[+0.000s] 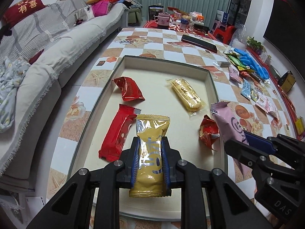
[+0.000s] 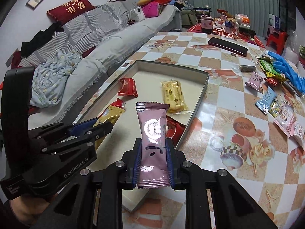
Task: Organize snacks
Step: 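Carry the gold pack and pink pack over the tray with both tools, then open both tools to drop the gold and pink packs into the tray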
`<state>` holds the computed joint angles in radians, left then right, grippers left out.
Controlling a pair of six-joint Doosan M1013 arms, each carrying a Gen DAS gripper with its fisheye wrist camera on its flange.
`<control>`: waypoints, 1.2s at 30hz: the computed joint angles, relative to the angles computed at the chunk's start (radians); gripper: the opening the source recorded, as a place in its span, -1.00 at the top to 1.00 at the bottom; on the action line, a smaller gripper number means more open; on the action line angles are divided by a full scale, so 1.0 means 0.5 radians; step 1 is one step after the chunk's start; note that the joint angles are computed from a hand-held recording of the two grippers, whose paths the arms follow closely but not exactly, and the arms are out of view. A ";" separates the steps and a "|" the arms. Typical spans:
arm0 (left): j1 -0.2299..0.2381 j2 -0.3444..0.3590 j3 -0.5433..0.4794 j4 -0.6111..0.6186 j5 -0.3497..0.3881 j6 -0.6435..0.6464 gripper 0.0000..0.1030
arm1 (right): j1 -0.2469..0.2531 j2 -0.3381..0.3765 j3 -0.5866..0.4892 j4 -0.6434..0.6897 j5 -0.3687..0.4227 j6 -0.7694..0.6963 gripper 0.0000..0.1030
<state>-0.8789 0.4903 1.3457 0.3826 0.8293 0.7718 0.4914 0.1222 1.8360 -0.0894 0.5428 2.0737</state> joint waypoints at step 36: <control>0.140 0.192 -0.265 -0.277 0.156 0.217 0.03 | -0.077 0.268 -0.286 0.213 0.196 -0.309 0.49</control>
